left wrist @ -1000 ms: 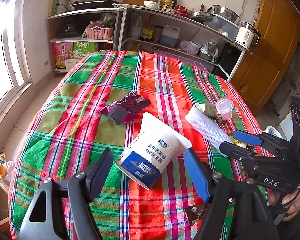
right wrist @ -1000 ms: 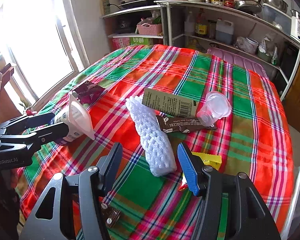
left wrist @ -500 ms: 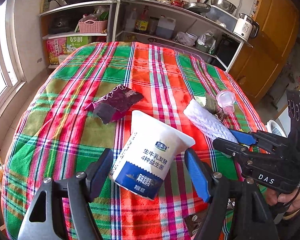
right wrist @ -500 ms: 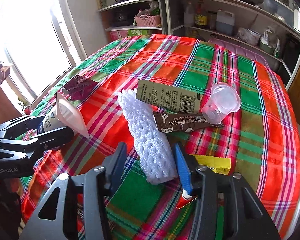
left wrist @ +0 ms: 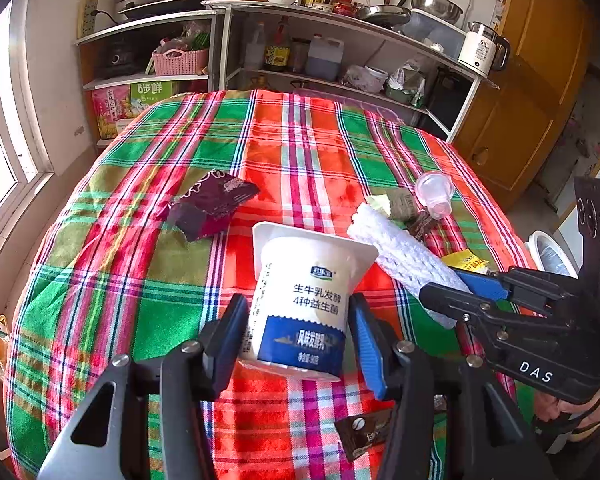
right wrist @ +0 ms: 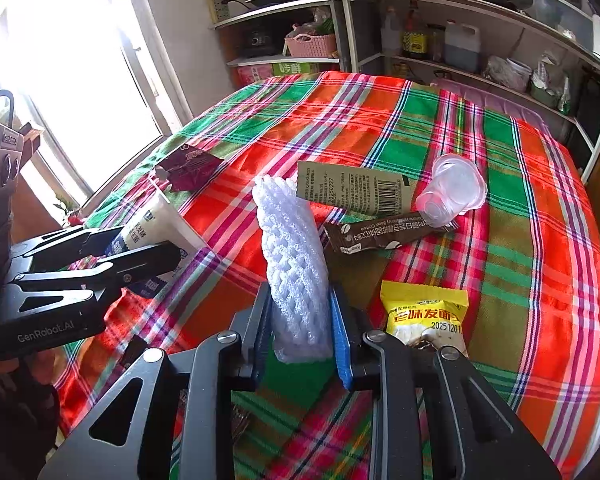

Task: Collect trash
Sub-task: 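Grasp the white foam net with the right tool while the left tool grasps the white yogurt cup, then carry the foam net and yogurt cup over the bin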

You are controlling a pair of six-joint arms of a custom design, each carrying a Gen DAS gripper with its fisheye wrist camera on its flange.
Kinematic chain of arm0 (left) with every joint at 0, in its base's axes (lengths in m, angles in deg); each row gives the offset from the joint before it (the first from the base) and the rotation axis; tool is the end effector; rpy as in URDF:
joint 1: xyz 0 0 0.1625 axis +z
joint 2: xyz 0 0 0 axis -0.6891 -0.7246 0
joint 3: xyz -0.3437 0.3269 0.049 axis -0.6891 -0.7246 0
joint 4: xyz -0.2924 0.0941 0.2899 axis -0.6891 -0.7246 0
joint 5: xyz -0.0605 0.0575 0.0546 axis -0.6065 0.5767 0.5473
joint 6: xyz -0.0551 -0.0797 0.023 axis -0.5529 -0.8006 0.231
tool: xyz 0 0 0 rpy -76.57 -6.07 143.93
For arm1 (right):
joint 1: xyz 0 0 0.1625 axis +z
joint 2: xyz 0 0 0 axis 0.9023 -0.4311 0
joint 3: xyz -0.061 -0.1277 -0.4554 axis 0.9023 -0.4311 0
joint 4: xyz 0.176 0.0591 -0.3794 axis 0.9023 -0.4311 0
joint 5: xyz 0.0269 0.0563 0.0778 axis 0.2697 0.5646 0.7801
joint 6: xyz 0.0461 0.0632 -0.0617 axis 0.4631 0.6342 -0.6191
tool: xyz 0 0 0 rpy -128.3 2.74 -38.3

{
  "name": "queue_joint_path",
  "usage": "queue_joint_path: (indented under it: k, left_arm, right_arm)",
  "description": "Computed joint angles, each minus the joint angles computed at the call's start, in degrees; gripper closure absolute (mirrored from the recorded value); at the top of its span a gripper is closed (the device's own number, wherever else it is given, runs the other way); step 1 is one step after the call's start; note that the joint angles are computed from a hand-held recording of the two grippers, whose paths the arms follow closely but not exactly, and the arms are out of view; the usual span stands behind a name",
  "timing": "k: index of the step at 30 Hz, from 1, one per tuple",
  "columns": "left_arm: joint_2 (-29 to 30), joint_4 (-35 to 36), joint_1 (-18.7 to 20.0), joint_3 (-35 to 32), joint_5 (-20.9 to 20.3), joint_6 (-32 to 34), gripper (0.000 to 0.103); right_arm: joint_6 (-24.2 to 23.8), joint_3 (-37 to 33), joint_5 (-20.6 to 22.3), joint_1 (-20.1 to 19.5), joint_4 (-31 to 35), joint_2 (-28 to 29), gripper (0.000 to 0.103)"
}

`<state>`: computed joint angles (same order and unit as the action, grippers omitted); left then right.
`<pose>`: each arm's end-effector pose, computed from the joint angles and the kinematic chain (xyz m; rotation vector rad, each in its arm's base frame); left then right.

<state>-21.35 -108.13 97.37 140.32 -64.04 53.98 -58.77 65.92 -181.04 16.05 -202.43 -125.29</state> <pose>-0.2307 -0.6539 -0.0322 0.4217 2.4553 -0.8133 0.0025 -0.6964 0.2026 0.8464 -2.5575 0.5355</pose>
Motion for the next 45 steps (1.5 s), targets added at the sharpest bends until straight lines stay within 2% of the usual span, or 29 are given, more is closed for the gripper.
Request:
queue_joint_path:
  k: [16, 28, 35, 45]
  left_arm:
    - [1.5, -3.1, -3.5, 1.6, -0.5, 0.2, 0.053]
    - [1.8, -6.8, -6.4, 2.0, -1.5, 1.3, 0.053]
    - [3.4, -7.0, -8.0, -0.8, -3.3, 2.8, 0.053]
    - [8.2, -2.6, -10.1, -8.5, -7.5, 5.0, 0.053]
  right_arm:
    - [-0.7, 5.8, 4.8, -3.0, -0.4, -6.9, 0.077]
    - [0.8, 8.4, 12.1, -5.9, -1.3, -12.0, 0.077]
    - [2.5, 9.1, 13.3, -7.5, -3.6, -14.4, 0.077]
    - [5.1, 9.8, 14.5, -11.5, -6.8, -18.8, 0.077]
